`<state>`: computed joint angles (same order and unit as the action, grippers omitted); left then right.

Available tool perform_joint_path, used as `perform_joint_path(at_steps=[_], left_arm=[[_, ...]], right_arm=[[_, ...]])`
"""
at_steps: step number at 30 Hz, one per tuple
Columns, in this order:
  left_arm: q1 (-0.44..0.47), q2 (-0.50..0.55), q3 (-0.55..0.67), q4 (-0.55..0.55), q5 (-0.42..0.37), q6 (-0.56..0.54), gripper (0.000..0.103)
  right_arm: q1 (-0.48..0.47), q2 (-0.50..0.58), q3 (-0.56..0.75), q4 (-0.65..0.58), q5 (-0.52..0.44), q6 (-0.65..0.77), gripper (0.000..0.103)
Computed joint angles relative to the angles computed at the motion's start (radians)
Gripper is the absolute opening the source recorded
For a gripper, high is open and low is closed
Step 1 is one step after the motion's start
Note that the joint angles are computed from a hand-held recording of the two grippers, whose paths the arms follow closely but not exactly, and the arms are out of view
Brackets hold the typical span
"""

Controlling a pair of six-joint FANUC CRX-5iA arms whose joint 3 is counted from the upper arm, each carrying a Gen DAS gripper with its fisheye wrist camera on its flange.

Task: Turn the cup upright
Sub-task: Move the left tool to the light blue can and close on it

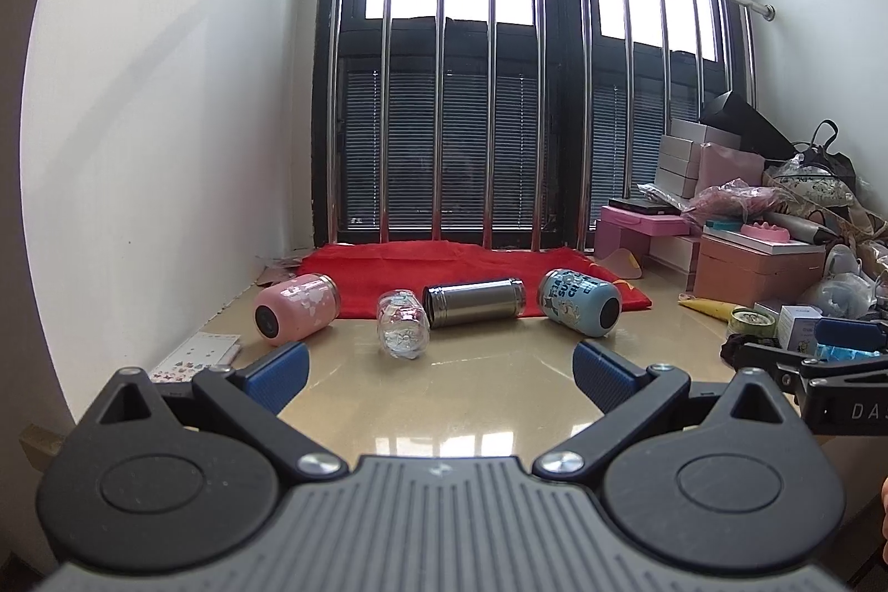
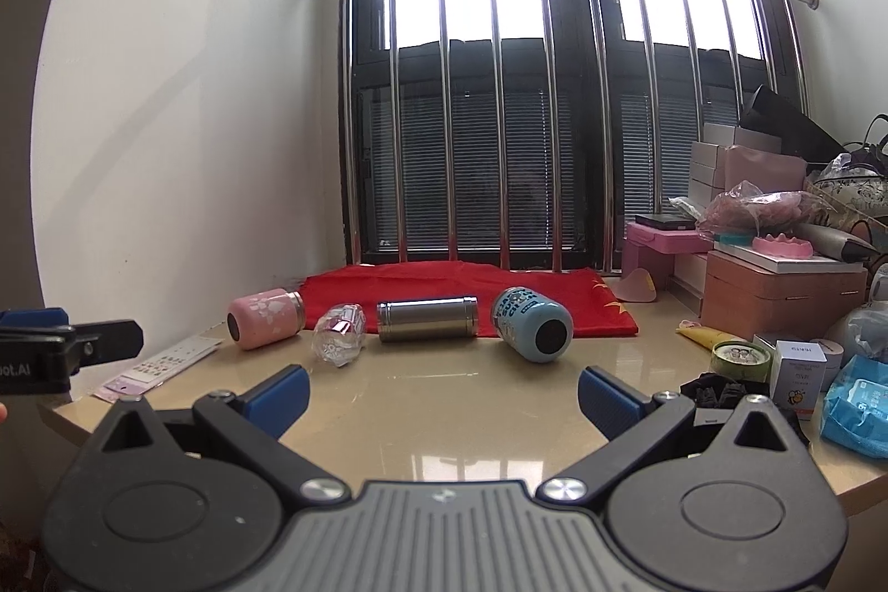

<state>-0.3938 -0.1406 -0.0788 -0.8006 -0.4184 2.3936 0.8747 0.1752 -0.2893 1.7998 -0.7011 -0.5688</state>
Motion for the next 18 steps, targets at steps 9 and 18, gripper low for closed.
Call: perform_joint_path(at_steps=[9,18], left_arm=[[0.008,0.251,0.246,0.17,-0.019,-0.202,0.103],[0.012,0.569,0.641,0.398,-0.147,-0.441,0.103]], right_arm=[[-0.159,0.027,0.027,0.041,0.113,-0.006,0.103],[-0.334,0.1,0.127,0.013,0.287,0.107,0.103]])
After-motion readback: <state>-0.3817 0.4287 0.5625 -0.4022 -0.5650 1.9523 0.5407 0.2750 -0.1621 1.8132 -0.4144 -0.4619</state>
